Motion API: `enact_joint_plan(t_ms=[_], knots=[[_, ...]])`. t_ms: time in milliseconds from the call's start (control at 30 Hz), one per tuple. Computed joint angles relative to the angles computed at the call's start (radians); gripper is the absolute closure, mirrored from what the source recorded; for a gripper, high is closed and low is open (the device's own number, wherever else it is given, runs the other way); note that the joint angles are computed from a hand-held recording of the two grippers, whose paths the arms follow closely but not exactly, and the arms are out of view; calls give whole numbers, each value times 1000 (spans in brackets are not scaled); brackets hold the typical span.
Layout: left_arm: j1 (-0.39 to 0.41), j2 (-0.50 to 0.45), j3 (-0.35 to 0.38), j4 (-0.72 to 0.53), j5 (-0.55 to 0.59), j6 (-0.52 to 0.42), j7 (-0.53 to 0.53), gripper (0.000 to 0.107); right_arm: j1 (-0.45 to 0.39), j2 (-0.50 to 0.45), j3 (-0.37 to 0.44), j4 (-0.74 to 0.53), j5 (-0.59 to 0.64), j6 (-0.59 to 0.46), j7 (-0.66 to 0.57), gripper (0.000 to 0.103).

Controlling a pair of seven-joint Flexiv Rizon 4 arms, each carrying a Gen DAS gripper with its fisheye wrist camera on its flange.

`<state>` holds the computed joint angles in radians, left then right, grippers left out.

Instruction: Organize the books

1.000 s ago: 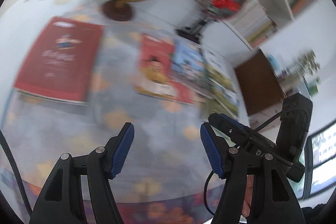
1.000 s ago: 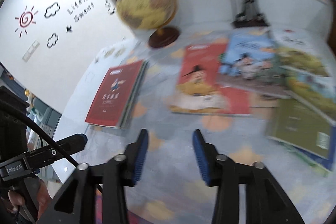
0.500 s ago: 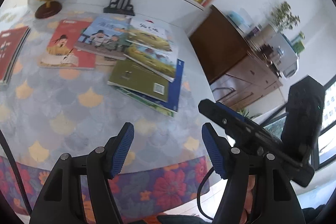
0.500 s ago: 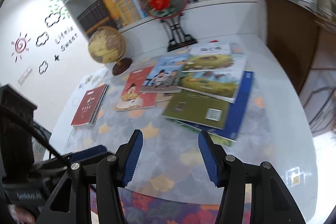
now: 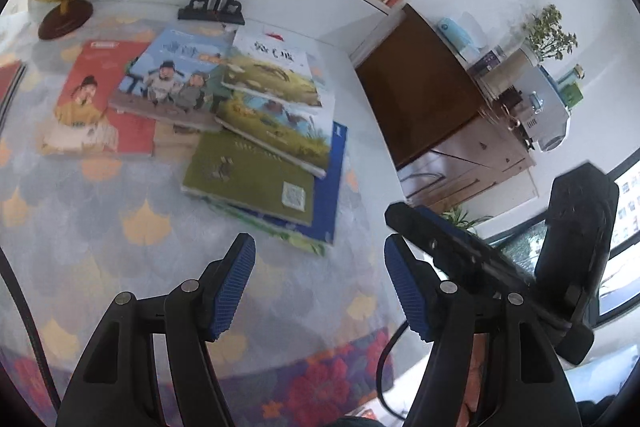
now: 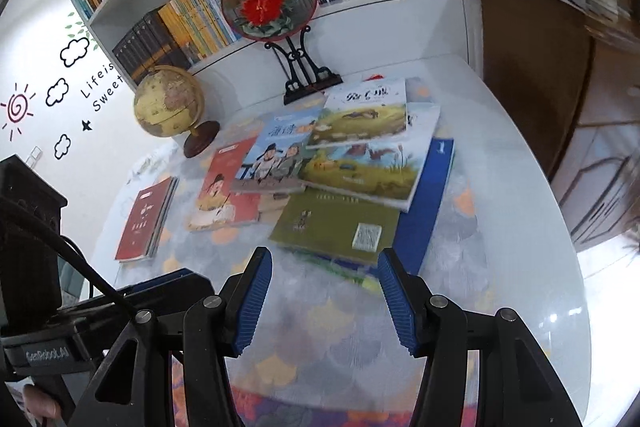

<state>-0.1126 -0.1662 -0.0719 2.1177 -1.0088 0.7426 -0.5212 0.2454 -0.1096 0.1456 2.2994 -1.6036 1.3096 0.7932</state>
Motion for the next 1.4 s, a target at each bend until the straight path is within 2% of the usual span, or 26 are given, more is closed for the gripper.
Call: enact_joint_plan(t_ms=[100, 200, 267, 433, 600, 733, 800, 900, 1067, 1200, 1300, 1400], knots=[[6, -54, -9, -64, 19, 43, 11, 41, -13, -60, -27, -60, 4, 25, -25, 50], [26, -134, -27, -160, 38, 61, -10, 41, -9, -124, -42, -116, 105, 25, -135, 50], [36, -202, -36, -240, 89, 72, -66, 41, -3, -161, -58, -149, 176, 28, -210, 49], [68, -362, -83, -437, 193, 4, -175, 41, 15, -207, -108, -183, 328, 22, -350, 48], [59, -510, -117, -612, 304, -33, -246, 41, 13, -245, -168, -201, 400, 54, -401, 48], [35, -639, -125, -773, 387, -69, -346, 41, 7, -299, -249, -239, 346, 116, -362, 48], [30, -697, -138, -845, 407, -84, -375, 41, -3, -331, -260, -266, 364, 130, -388, 54], [10, -772, -133, -952, 456, -101, -422, 41, -16, -395, -261, -316, 466, 152, -492, 64], [-4, -864, -143, -1083, 490, -129, -486, 41, -47, -486, -234, -388, 632, 160, -656, 65], [-12, -897, -161, -1133, 497, -127, -491, 41, -52, -526, -236, -413, 711, 181, -718, 66], [-13, -896, -171, -1133, 500, -140, -476, 41, -68, -554, -204, -434, 771, 198, -780, 69], [-22, -855, -152, -1075, 530, -98, -453, 41, -33, -550, -228, -433, 795, 189, -807, 69]])
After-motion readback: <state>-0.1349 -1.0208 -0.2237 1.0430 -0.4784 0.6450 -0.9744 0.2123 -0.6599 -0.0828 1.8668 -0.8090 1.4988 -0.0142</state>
